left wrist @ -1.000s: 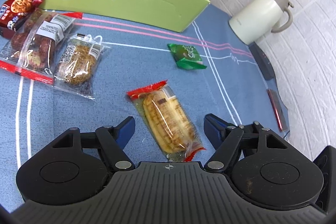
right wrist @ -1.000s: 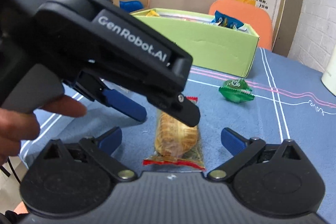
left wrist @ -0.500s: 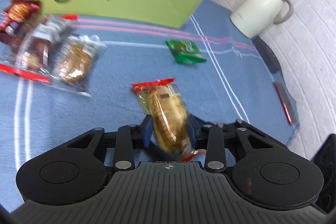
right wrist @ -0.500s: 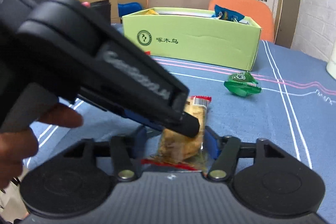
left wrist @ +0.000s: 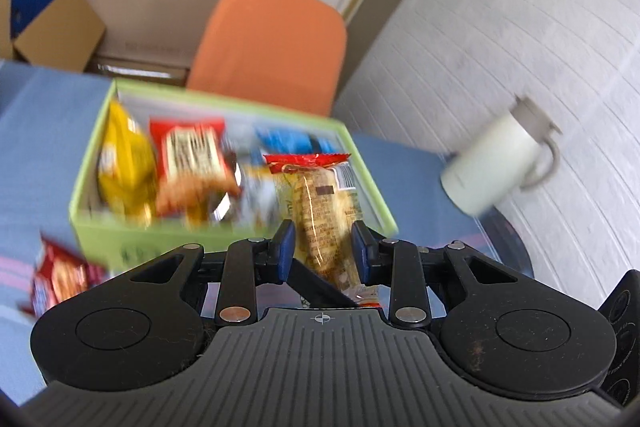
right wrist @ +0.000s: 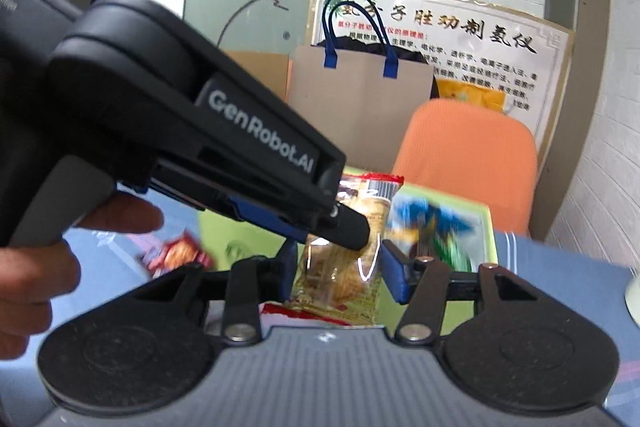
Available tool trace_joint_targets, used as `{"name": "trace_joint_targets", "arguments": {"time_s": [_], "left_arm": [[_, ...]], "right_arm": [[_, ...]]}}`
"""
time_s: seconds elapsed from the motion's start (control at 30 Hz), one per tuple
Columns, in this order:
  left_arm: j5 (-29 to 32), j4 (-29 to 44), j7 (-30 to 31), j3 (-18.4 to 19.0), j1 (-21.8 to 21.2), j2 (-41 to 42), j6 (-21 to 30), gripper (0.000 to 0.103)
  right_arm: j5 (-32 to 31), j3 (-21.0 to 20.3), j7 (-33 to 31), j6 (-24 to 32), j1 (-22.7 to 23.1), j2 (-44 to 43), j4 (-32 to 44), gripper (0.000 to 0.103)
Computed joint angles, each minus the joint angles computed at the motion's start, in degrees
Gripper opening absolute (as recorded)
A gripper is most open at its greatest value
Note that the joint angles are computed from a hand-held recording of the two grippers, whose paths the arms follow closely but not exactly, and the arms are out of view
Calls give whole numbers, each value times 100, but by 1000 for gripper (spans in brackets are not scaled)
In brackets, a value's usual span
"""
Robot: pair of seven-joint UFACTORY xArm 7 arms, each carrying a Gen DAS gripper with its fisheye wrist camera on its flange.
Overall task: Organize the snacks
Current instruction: 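Carry the cake bar into the green box and release, then move the left gripper to the red date bag and close on it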
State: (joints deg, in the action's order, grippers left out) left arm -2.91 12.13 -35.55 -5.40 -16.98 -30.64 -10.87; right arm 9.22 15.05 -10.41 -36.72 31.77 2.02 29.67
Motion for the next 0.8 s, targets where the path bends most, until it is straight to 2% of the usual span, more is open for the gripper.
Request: {"name": "trace_joint_targets", "arguments": {"time_s": [0.13, 0.27, 0.3, 0.33, 0.37, 0.4, 0.47, 0.57, 0.63, 0.73, 0.8], "left_arm": [[126, 548, 286, 419, 72, 678, 26, 6], [290, 931, 569, 1421, -602, 1298, -29, 6], [335, 991, 609, 1628, -742, 1419, -64, 7], [337, 1051, 623, 1627, -709, 1556, -141, 9], [298, 1102, 623, 1466, -522, 1678, -215, 21], [277, 1142, 603, 1344, -369, 1758, -263, 35], [254, 1052, 578, 1087, -70, 1666, -348, 39], [323, 612, 566, 914, 155, 1160, -608, 47], [171, 165, 609, 480, 509, 615, -709, 55], [-87, -658, 552, -98, 860, -395, -642, 58], [-177, -1232, 379, -164, 786, -1082, -510, 58]], "right_arm": [[-892, -165, 510, 322, -319, 534, 705, 60], [-1514, -162, 1014, 524, -595, 1102, 1239, 60], [-1653, -150, 1130, 584, -665, 1220, 1373, 62], [-1601, -175, 1128, 547, -618, 1263, 1374, 70], [-1495, -230, 1054, 500, -544, 1299, 1387, 77], [-1337, -308, 925, 412, -454, 1303, 1378, 79], [-884, -427, 643, 26, -259, 1157, 1166, 93], [-914, -347, 731, -634, -361, 646, 521, 97], [-739, -263, 573, -935, -304, 248, 12, 100], [-1105, -166, 744, -895, -335, -64, -443, 101], [-1750, -150, 1239, -697, -381, -117, -673, 101]]}}
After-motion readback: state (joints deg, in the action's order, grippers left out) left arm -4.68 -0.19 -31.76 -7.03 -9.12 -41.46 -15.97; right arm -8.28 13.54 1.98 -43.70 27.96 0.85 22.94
